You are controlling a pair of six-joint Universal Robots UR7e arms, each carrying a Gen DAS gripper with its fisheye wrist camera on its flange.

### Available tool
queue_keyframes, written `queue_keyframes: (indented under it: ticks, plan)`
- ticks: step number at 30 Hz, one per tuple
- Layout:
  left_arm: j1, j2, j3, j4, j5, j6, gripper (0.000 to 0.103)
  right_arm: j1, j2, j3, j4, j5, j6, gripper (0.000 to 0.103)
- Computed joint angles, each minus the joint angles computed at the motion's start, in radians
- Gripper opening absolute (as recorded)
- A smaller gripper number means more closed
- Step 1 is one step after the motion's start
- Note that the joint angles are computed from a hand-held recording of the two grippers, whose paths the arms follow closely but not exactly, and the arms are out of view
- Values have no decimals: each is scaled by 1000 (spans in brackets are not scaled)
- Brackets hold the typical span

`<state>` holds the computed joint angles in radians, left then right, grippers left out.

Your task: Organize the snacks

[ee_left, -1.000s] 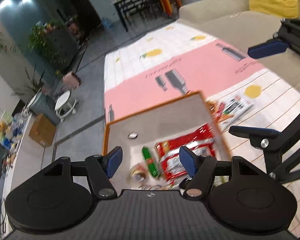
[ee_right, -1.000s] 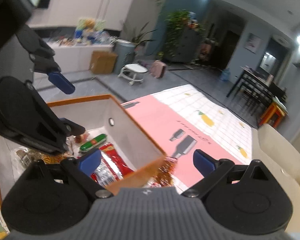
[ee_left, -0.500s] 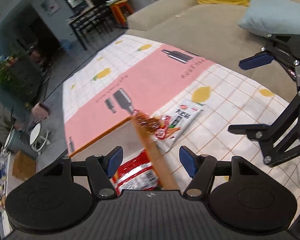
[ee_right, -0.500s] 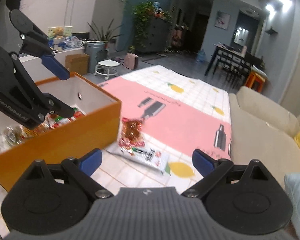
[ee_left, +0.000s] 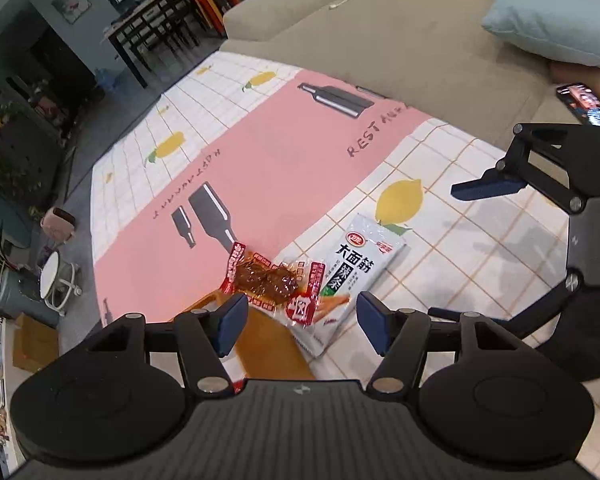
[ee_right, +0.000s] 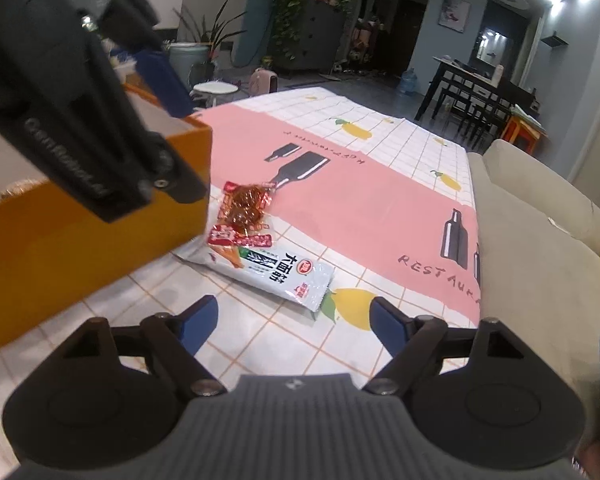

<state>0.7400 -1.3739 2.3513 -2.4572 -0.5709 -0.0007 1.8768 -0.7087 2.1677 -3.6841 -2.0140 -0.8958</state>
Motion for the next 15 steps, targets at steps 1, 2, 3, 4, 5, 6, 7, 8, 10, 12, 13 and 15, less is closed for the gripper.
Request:
queue_keyframes:
  ticks: [1,2,3,4,5,6,7,8,10,12,13,15]
  plan:
    - [13,16,-11,-5,-3,5,72,-5,12,-12,2,-1,-16,77]
    - [27,36,-22,-13,-6,12,71,-8,23,-23,3,-2,-33,77]
    - [42,55,-34,-23,-7,25,71,-13,30,-30,6,-1,-48,75]
    - [55,72,-43,-32,-5,36,70,-17,39,-41,10,-1,-64,73]
    - [64,87,-53,-32,-2,41,70,-20,48,-52,14,-1,-80,73]
    - [76,102,-64,-34,-1,50,70,-23,56,-62,17,-1,-93,71]
    - [85,115,-75,-33,1,56,70,-27,64,-71,21,1,-105,68]
    - [93,125,-85,-31,2,62,70,-31,71,-83,30,4,-116,67]
    - [111,145,-106,-24,2,75,70,-36,83,-101,47,9,-133,64]
    - [126,159,-127,-6,6,71,69,-40,91,-114,60,17,-153,61]
    - [133,165,-137,-1,5,67,68,-42,97,-122,69,19,-164,58]
    - [143,168,-151,3,-3,52,67,-44,106,-134,83,21,-182,53]
